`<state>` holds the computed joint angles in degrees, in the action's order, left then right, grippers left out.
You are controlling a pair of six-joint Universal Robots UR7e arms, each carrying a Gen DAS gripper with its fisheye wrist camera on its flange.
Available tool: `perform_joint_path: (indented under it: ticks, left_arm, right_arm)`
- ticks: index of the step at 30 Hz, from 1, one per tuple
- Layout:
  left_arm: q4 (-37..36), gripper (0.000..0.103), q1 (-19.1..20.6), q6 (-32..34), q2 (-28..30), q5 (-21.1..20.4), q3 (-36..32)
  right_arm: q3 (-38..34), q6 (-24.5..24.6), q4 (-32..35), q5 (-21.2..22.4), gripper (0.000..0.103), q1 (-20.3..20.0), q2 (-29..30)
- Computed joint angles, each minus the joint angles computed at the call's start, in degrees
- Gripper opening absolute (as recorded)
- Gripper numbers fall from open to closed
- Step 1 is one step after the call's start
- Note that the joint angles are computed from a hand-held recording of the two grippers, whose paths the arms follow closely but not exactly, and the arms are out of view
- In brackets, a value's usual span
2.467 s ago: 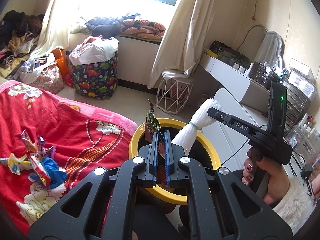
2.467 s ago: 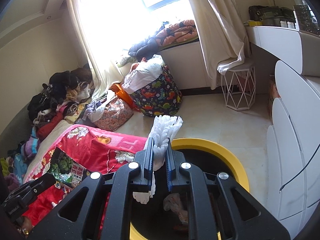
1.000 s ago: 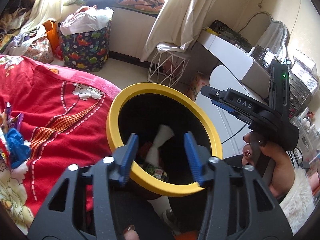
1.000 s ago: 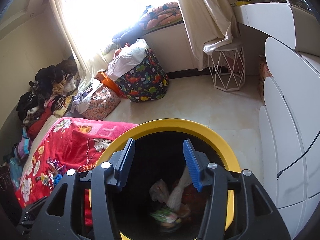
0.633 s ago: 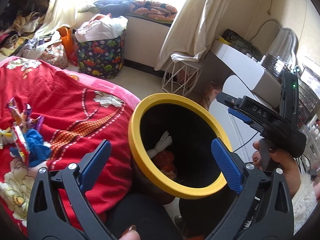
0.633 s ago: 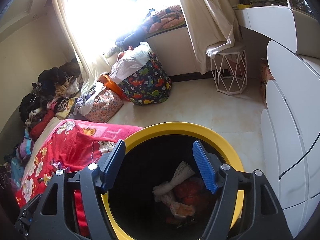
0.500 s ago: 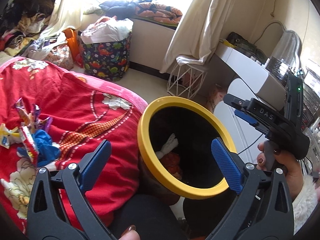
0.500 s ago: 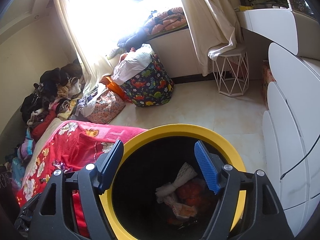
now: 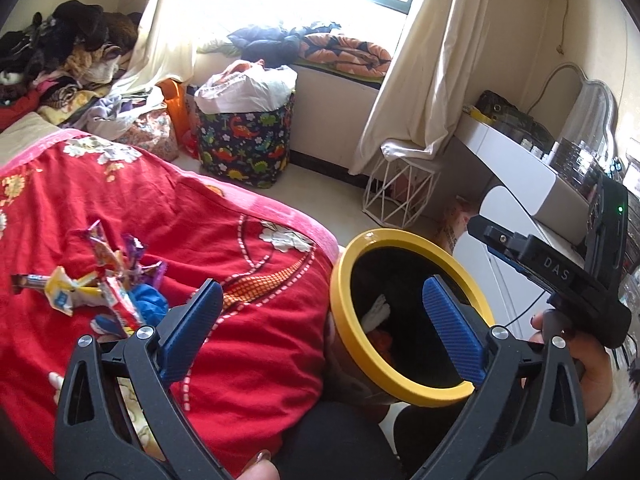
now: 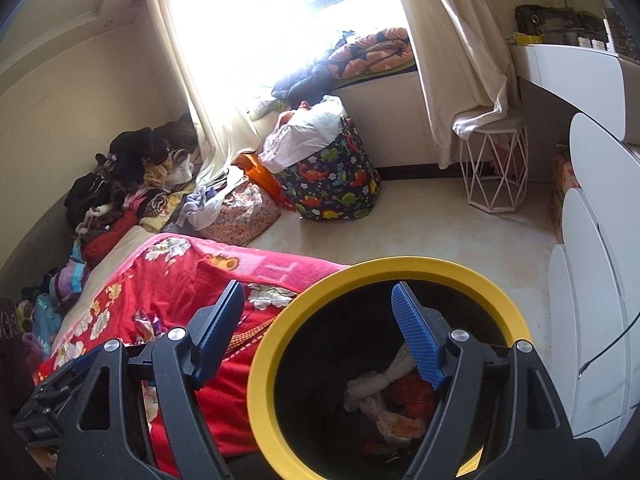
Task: Collect trash
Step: 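Move both open tools back toward the trash on the bedspread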
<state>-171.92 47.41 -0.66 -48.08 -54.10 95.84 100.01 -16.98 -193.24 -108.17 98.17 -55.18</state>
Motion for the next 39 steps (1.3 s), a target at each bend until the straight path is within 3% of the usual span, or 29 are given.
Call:
perform_joint_path:
  ticks: [24, 39]
  left_arm:
    - [-4.2, 0.092, 2.8, -0.1, -5.5, 7.5, 2.9]
    - [-4.7, 0.092, 5.6, -2.0, -8.0, 11.8, 3.3]
  right_arm:
    - [-1.6, -5.3, 3.3, 2.2, 0.074, 4.6, 5.4]
    - [-6.3, -7.6, 7.8, 0.8, 0.074, 7.0, 11.1]
